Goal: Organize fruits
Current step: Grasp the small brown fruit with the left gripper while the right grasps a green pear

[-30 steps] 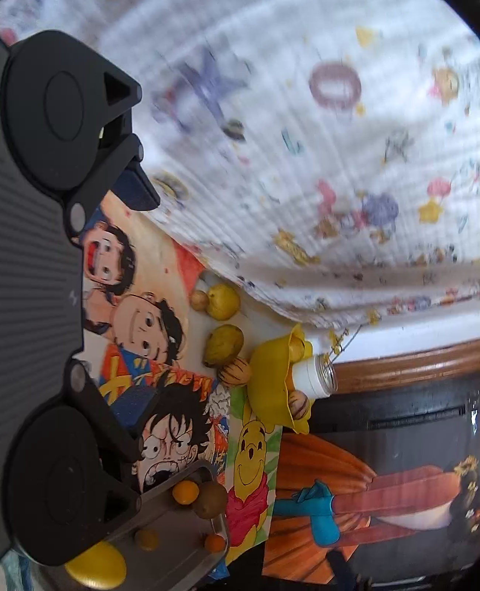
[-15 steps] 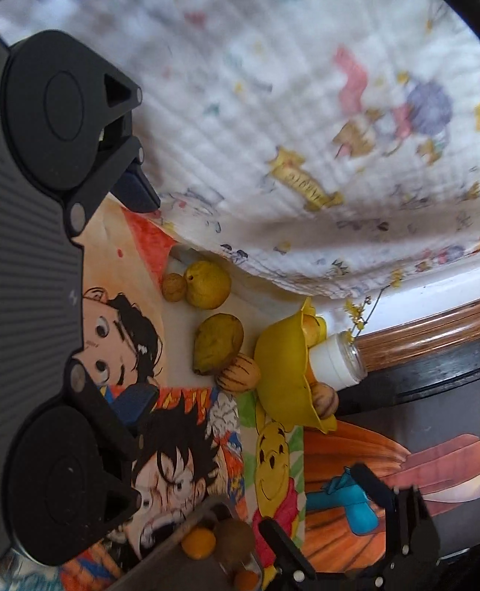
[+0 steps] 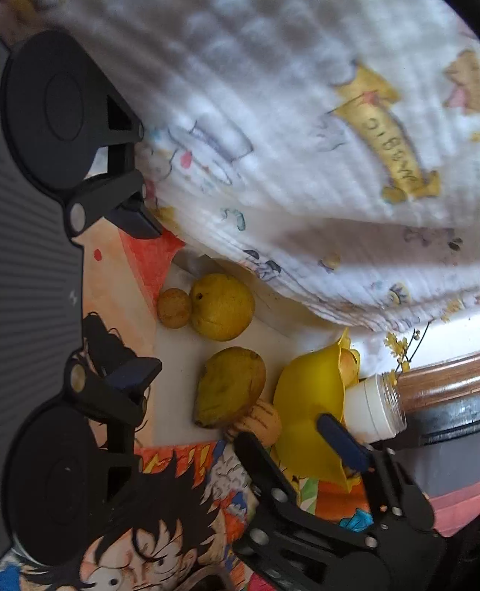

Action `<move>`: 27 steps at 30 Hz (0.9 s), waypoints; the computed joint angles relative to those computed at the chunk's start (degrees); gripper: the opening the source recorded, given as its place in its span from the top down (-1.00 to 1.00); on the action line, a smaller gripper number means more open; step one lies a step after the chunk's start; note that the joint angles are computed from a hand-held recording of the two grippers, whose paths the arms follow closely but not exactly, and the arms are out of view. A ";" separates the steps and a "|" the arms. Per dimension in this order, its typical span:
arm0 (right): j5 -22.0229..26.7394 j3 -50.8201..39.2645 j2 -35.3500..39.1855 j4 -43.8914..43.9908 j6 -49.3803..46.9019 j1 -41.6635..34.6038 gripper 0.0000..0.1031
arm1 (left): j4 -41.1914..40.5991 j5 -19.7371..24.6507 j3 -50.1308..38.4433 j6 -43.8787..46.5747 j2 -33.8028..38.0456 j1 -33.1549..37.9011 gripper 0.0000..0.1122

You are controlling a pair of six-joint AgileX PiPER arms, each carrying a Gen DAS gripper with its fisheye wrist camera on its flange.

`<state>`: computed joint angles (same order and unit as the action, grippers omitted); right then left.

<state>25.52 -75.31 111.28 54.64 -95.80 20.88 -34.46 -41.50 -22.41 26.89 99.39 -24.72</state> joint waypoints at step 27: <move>3.99 -14.44 12.51 -18.31 16.28 2.68 -0.14 | 24.71 11.85 -9.30 -20.35 3.72 13.33 0.43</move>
<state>29.51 -89.75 123.79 36.33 -79.52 23.56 -9.75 -29.65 -31.72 6.54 103.11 -11.39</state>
